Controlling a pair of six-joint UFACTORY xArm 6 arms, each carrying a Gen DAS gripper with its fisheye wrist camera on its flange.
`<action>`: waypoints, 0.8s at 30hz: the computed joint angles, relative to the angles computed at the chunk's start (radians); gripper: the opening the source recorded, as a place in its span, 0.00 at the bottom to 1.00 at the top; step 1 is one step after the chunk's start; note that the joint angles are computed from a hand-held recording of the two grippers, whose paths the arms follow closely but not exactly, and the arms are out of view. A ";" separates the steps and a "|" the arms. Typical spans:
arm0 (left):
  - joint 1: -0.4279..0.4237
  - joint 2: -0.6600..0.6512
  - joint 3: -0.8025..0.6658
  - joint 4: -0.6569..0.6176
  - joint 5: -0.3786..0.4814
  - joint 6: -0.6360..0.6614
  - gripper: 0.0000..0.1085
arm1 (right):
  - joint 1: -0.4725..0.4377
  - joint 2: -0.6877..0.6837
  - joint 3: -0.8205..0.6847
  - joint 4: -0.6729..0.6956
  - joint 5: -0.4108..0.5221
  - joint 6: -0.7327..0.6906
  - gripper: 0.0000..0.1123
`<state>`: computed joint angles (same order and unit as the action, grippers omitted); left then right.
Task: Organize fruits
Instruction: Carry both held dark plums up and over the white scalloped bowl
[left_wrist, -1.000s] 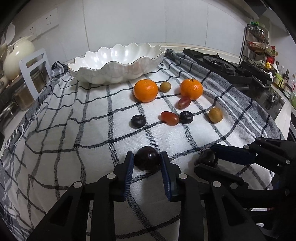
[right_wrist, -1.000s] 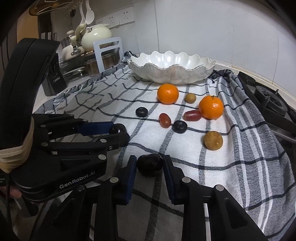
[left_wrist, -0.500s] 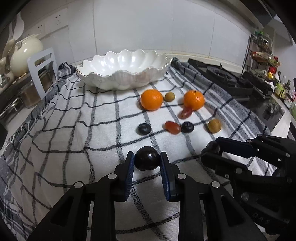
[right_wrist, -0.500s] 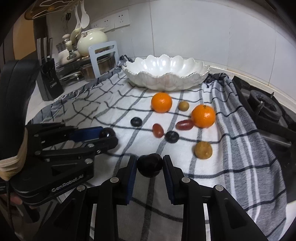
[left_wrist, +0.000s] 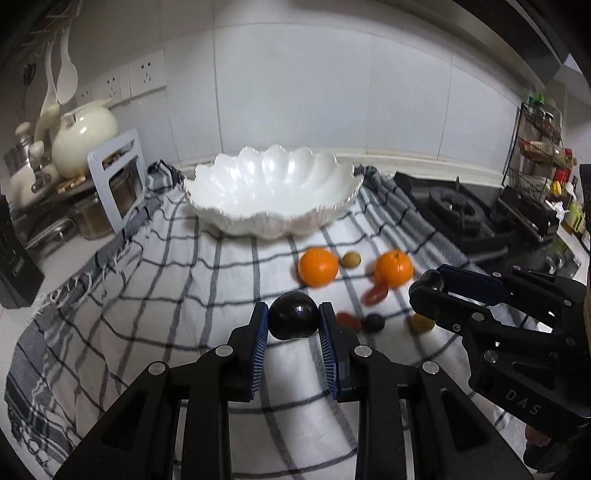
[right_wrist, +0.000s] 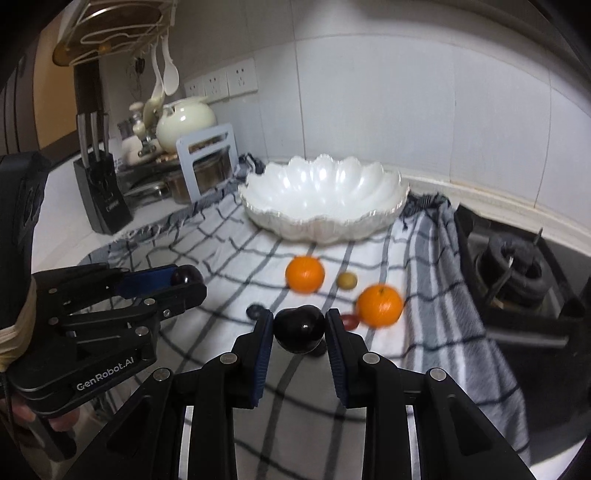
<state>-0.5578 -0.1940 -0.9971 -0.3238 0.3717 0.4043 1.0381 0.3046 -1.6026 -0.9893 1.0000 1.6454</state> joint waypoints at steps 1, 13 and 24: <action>-0.002 0.002 -0.006 0.011 -0.005 -0.017 0.26 | -0.004 -0.012 0.009 -0.010 -0.006 -0.001 0.27; -0.018 0.096 -0.179 0.155 -0.058 -0.186 0.26 | -0.088 -0.095 0.033 -0.095 -0.035 -0.037 0.27; 0.008 0.354 -0.539 0.214 0.039 -0.251 0.26 | -0.219 0.000 -0.136 -0.052 -0.099 -0.205 0.27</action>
